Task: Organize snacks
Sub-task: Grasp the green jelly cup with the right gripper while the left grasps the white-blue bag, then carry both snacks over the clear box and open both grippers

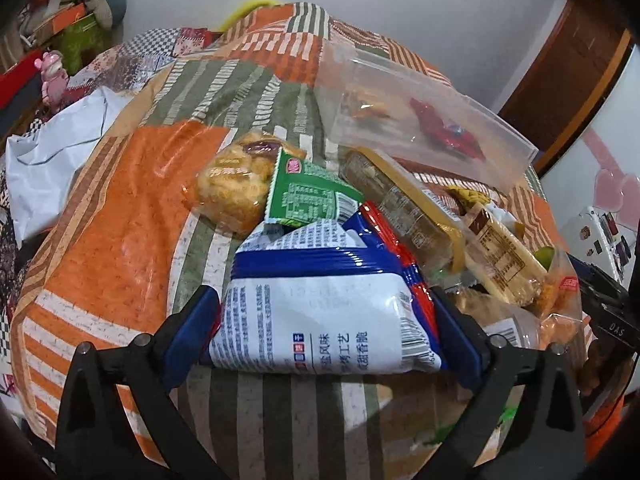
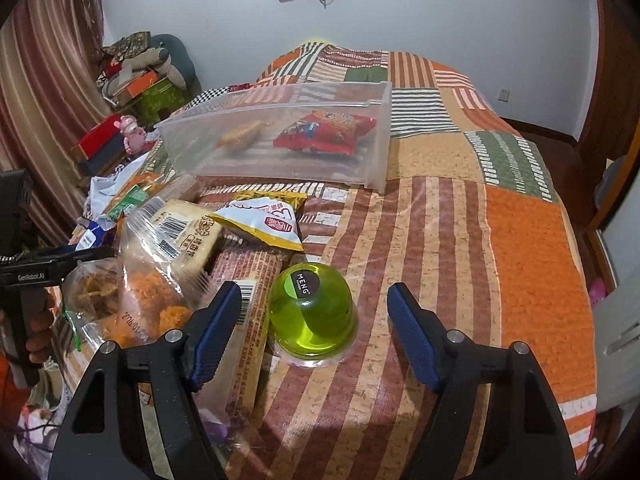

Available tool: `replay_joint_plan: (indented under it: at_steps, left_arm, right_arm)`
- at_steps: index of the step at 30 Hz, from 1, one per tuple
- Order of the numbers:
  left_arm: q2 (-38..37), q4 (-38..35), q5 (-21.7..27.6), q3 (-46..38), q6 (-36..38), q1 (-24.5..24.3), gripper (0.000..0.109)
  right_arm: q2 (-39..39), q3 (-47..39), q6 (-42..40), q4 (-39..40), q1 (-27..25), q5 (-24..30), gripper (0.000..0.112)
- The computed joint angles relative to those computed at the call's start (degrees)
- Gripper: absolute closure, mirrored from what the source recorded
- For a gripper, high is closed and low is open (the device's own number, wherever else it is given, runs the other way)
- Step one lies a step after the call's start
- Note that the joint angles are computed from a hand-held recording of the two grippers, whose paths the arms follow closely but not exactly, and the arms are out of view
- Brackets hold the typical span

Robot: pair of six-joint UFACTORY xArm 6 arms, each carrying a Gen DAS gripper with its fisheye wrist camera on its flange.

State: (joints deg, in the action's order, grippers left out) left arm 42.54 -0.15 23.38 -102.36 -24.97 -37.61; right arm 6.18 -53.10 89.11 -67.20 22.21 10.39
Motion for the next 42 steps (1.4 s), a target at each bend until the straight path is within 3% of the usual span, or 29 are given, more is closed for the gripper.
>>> replay_joint_plan:
  at_steps: [8,14,25,30,42]
  left_arm:
    - [0.09,-1.64,-2.94,1.3,1.02,-0.01,0.01]
    - [-2.28,2.08,-5.56,5.34,-2.3,0.03,0.025]
    - [-8.2,2.49,-9.0,12.75,-2.94,-0.06,0.033]
    - [-11.21,14.5,-9.78,14.55,-11.72,0.06,0.033]
    - [-10.65,17.7,-10.68,9.08,-11.6,-0.69,0.032]
  right_arm:
    - [0.77,-1.02,0.46,0.07,0.13,0.67,0.059]
    - [0.2,0.17,-1.74,2.38,0.2,0.51,0.069]
    - [-1.88,-0.05,2.73,-3.39,1.98,5.33,0.07]
    - [-4.01,0.64,6.43,-6.87,1.69,5.52,0.07]
    - [-6.08,-1.65,13.39,-14.26,1.24,7.5,0.07]
